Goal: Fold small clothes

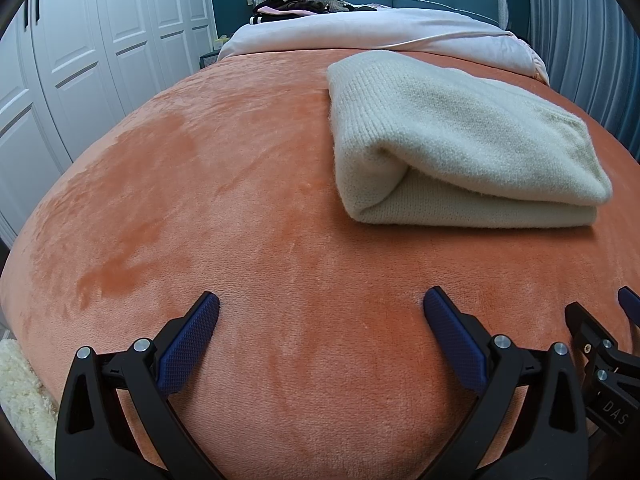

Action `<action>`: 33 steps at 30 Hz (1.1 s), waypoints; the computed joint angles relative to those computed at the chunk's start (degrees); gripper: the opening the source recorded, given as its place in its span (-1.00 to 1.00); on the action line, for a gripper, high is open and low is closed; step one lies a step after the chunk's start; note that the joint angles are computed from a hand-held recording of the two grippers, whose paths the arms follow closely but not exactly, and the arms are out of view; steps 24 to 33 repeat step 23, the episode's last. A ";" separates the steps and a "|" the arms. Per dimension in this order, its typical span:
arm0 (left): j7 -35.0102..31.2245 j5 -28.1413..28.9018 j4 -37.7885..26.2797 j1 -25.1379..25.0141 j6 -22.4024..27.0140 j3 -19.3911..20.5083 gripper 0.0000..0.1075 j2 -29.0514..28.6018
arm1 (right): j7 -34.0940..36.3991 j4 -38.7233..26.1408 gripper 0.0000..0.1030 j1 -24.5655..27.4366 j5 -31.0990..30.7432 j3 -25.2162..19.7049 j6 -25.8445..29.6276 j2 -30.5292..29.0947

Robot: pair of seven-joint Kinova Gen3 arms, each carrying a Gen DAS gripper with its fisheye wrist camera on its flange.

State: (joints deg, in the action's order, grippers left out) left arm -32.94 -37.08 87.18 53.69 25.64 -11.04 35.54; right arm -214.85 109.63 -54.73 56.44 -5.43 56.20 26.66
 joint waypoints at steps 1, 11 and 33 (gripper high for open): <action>0.02 -0.02 -0.02 0.01 0.04 0.01 0.83 0.00 | -0.02 0.00 0.78 0.00 0.00 -0.01 0.00 0.01; 0.23 -0.25 0.03 0.09 -0.01 -0.08 0.83 0.04 | 0.18 -0.19 0.78 -0.06 -0.22 -0.08 0.29 0.12; 0.66 -0.65 0.01 0.19 0.38 0.12 0.83 -0.05 | 0.10 -0.22 0.78 -0.22 -0.26 -0.04 0.39 0.18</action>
